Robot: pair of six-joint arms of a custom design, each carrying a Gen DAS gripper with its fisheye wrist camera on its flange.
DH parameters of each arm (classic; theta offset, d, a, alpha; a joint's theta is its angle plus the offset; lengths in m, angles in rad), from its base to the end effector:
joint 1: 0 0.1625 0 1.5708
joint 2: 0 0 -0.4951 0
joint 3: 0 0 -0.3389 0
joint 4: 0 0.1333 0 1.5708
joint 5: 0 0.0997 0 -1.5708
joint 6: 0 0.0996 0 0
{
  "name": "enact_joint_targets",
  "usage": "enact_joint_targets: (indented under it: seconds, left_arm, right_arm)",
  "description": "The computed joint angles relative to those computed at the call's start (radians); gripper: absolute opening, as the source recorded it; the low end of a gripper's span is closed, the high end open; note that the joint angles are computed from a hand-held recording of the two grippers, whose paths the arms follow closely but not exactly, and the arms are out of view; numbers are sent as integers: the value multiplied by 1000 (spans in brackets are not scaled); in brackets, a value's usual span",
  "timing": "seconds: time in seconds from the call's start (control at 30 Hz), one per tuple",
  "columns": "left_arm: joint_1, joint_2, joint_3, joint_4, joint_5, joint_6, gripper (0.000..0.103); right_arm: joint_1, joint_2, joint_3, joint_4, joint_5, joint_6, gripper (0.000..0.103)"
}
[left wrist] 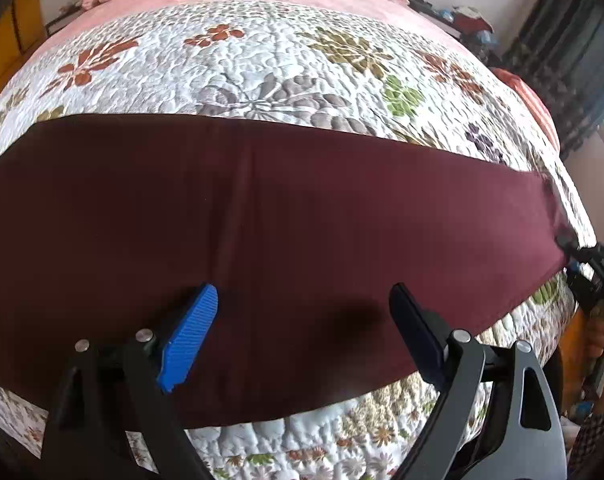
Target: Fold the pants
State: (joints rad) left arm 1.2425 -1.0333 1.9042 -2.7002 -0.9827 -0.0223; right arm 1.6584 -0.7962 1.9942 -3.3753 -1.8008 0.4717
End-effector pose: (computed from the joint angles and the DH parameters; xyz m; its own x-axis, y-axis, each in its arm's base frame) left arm -0.0115 -0.6187 0.2739 -0.8400 0.1136 -0.5305 0.2931 0.9179 -0.2675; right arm 0.1633 -0.5949 0.1779 -0.9068 0.4114 -0.0921 0.3819 0.7090 -0.5929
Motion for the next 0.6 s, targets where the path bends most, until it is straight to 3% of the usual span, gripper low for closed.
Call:
enact_joint_targets:
  seconds: [0.07, 0.17, 0.27, 0.33, 0.4, 0.43, 0.53, 0.6]
  left_arm:
    - [4, -11, -11, 18, -22, -33, 87]
    - [4, -28, -12, -3, -33, -54, 88]
    - [-3, -24, -6, -6, 39, -50, 90]
    - [20, -2, -32, 70, 50, -44, 90]
    - [17, 4, -12, 19, 72, 16, 90]
    - [11, 2, -12, 24, 77, 10, 90]
    - [23, -32, -20, 13, -37, -38, 89]
    - [20, -43, 1, -61, -47, -57, 90]
  right_arm:
    - [8, -4, -8, 8, 3, -1, 37]
    - [15, 2, -24, 20, 14, -8, 51]
    - [17, 15, -39, 25, -1, 6, 51]
    - [18, 19, -51, 27, -8, 14, 44]
    - [20, 12, -53, 26, 12, 10, 20]
    - [23, 8, -59, 18, 42, -2, 16]
    - [67, 2, -111, 38, 44, -104, 15]
    - [99, -3, -117, 6, 51, -183, 14]
